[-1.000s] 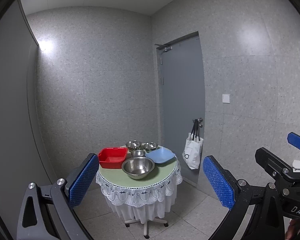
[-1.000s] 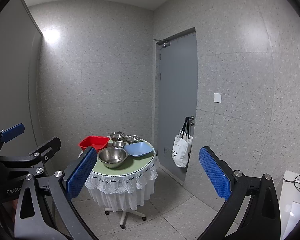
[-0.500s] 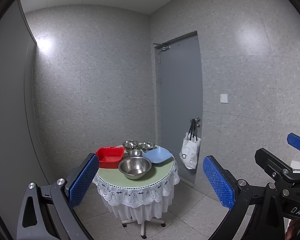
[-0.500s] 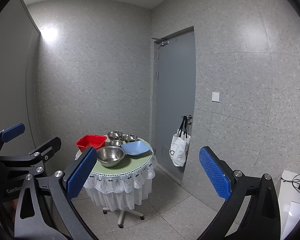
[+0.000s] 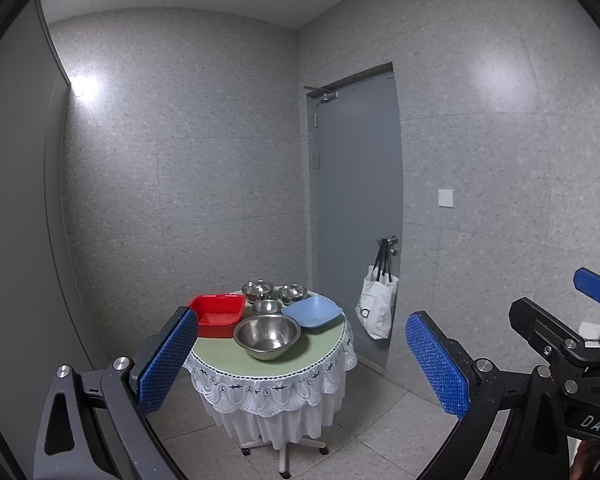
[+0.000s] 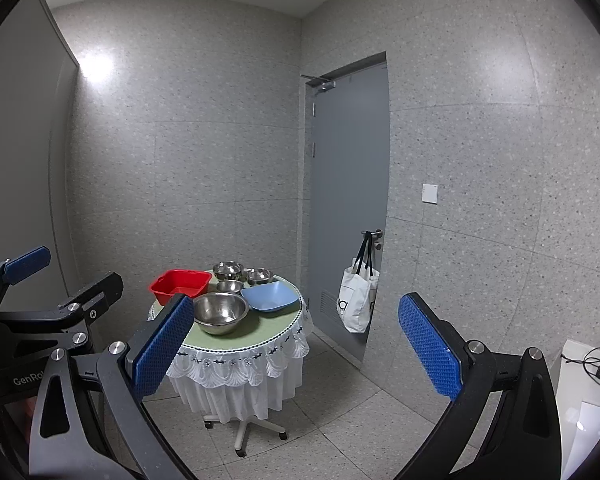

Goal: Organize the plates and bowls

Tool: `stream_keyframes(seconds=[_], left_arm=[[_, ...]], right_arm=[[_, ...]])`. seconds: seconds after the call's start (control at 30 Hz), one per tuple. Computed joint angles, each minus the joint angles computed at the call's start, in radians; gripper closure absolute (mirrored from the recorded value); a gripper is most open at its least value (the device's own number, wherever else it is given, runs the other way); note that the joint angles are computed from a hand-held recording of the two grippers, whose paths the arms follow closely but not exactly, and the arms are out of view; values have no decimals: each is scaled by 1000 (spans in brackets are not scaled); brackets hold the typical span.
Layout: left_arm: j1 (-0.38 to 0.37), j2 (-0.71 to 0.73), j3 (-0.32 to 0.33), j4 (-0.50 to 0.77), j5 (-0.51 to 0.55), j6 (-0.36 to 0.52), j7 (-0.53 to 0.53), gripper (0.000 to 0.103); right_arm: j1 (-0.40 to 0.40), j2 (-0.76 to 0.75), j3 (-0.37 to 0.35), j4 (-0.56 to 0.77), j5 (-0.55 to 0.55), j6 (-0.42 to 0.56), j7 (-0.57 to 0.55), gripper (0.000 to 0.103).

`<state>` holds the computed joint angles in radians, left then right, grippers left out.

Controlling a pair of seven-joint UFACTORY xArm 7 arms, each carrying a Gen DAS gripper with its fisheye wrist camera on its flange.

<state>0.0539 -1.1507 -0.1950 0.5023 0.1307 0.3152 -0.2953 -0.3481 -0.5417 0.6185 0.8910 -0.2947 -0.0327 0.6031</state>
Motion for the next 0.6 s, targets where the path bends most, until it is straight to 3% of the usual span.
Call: stream_keyframes(seconds=[0.6], left_arm=[[-27, 13, 62, 0, -15, -9, 65, 1]], right_arm=[[-46, -13, 57, 26, -29, 42, 62, 0]])
